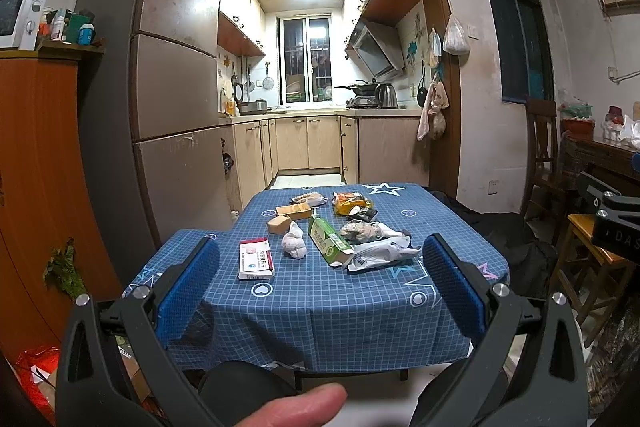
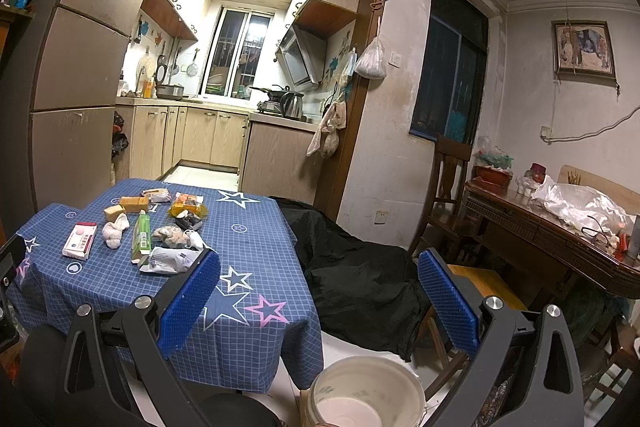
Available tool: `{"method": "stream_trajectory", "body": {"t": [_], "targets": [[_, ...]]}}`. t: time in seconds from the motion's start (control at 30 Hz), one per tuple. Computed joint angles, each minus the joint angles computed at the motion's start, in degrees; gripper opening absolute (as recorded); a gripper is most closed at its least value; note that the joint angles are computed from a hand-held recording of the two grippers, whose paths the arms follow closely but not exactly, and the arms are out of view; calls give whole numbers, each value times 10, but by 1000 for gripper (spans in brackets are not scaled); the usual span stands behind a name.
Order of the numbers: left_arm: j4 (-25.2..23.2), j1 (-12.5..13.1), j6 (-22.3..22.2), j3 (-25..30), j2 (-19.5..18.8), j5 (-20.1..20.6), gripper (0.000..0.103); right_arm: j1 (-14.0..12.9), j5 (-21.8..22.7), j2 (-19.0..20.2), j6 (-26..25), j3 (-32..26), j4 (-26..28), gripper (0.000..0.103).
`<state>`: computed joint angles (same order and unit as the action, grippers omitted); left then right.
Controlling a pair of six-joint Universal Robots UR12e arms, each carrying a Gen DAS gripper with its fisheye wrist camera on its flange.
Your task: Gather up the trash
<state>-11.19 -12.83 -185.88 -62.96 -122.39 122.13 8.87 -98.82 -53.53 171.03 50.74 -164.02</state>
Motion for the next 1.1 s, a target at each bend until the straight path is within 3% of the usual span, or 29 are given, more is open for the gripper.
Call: {"method": "stream_trajectory", "body": {"t": [0.53, 0.6, 0.7, 0.8, 0.93, 1.1], "targets": [[8, 1, -4, 1, -2, 1, 98, -1, 4, -1, 5, 2, -2, 98], [10, 3, -7, 0, -2, -1, 98, -2, 14, -3, 15, 5, -8, 98], [3, 10, -20, -6, -1, -5, 98, -10, 63, -3, 52, 14, -37, 98], [-31, 22, -39, -8, 1, -5, 98, -11, 76, 7, 71, 8, -45, 98], [-81, 43, -62, -9, 4, -14, 98, -13, 90, 24, 108, -18, 22, 98], [-186, 80, -161, -20, 14, -59, 98, -25, 182, 57, 176, -65, 138, 98]]}}
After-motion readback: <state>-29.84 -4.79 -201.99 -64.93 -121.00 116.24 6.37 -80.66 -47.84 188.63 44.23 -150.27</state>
